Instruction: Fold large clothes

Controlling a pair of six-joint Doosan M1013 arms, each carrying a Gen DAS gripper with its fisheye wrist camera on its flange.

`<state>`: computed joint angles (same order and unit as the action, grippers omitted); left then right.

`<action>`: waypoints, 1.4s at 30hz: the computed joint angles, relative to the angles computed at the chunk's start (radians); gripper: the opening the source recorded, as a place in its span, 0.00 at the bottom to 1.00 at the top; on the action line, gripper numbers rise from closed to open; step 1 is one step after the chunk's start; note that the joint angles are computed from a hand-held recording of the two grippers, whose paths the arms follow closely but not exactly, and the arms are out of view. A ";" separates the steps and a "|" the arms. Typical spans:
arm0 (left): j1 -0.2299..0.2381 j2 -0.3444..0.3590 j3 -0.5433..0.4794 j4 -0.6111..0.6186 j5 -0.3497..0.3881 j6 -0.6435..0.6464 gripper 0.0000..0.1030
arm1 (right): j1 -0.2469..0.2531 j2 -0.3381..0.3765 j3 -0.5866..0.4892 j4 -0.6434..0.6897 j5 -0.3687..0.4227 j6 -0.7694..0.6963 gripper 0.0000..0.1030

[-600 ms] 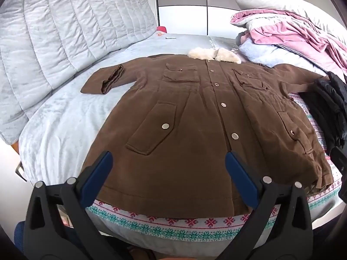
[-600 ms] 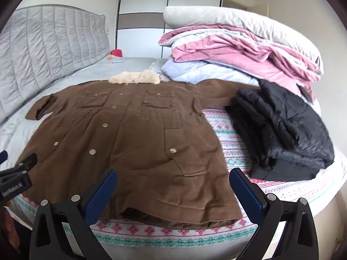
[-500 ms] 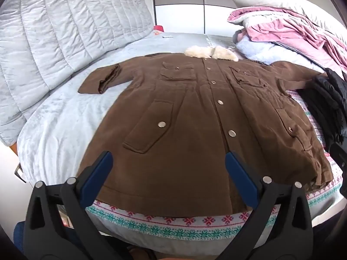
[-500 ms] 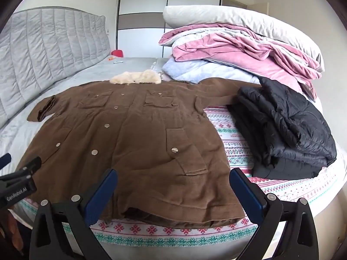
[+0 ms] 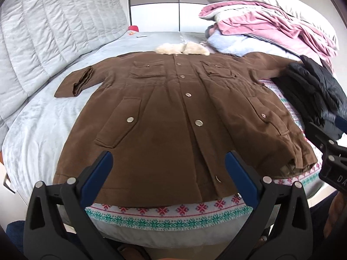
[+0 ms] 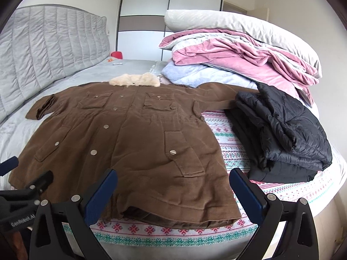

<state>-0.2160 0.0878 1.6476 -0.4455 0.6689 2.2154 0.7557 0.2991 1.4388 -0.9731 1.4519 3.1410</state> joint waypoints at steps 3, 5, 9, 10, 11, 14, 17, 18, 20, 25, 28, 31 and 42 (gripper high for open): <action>-0.002 0.001 -0.003 0.019 0.011 -0.011 1.00 | -0.004 0.003 -0.004 0.022 0.000 -0.017 1.00; -0.004 0.003 -0.003 0.035 0.008 -0.030 1.00 | -0.007 0.001 -0.003 0.032 -0.004 -0.017 1.00; -0.005 0.006 -0.002 0.042 0.001 -0.038 1.00 | -0.016 -0.002 0.001 0.062 -0.014 -0.011 1.00; -0.005 0.006 -0.001 0.045 -0.003 -0.036 1.00 | -0.019 -0.005 0.003 0.073 -0.022 -0.012 1.00; -0.005 0.006 -0.001 0.049 -0.005 -0.034 1.00 | -0.020 -0.006 0.004 0.076 -0.025 -0.014 1.00; -0.004 0.007 0.003 0.041 -0.008 -0.025 1.00 | -0.022 -0.005 0.005 0.078 -0.025 -0.014 1.00; -0.005 0.008 0.002 0.044 -0.002 -0.034 1.00 | -0.024 -0.002 0.003 0.085 -0.018 -0.019 1.00; -0.005 0.008 0.002 0.046 -0.002 -0.036 1.00 | -0.025 -0.002 0.004 0.088 -0.020 -0.019 1.00; -0.007 0.008 0.002 0.059 -0.006 -0.043 1.00 | -0.028 -0.004 0.005 0.101 -0.023 -0.022 1.00; -0.008 0.008 0.002 0.067 -0.007 -0.046 1.00 | -0.029 -0.008 0.005 0.113 -0.021 -0.026 1.00; -0.004 0.010 0.001 0.054 -0.003 -0.038 1.00 | -0.029 -0.008 0.005 0.118 -0.020 -0.029 1.00; -0.003 0.009 0.003 0.056 -0.009 -0.036 1.00 | -0.028 -0.009 0.008 0.113 -0.024 -0.022 1.00; 0.001 0.011 0.003 0.041 -0.011 -0.026 1.00 | -0.029 -0.009 0.012 0.108 -0.030 -0.010 1.00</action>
<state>-0.2148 0.0989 1.6505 -0.4045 0.6584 2.1898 0.7269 0.2899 1.4513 -0.8647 1.4214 3.1312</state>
